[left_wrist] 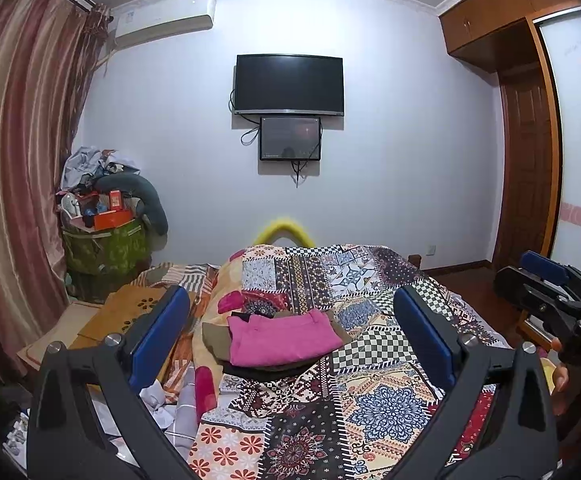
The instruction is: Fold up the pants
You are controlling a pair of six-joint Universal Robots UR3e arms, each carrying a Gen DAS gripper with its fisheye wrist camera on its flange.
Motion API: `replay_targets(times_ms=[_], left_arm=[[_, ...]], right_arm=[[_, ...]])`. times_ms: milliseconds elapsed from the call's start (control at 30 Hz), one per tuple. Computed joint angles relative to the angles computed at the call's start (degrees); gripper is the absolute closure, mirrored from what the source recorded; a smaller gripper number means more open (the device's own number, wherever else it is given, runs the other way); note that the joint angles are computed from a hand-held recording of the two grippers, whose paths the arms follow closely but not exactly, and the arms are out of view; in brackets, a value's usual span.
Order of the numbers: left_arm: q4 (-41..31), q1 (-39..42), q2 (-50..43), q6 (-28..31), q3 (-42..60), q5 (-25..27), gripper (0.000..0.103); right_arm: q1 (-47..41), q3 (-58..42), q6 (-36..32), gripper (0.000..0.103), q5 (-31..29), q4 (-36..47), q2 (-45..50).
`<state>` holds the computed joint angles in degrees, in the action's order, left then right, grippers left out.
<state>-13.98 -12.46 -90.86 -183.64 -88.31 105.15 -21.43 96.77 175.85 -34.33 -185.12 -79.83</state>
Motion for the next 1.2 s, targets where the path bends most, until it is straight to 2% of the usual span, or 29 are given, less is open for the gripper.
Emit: replay_targets(times_ms=[400, 1200], left_arm=[[0.36, 0.18, -0.22, -0.89, -0.46, -0.17, 0.0], [0.42, -1.02, -0.94, -0.59, 0.34, -0.12, 0.0]], right_arm=[[-0.17, 0.66, -1.86, 0.0, -0.43, 2.45, -1.19], [-0.81, 1.33, -1.45, 0.0, -0.51, 1.98, -2.07]])
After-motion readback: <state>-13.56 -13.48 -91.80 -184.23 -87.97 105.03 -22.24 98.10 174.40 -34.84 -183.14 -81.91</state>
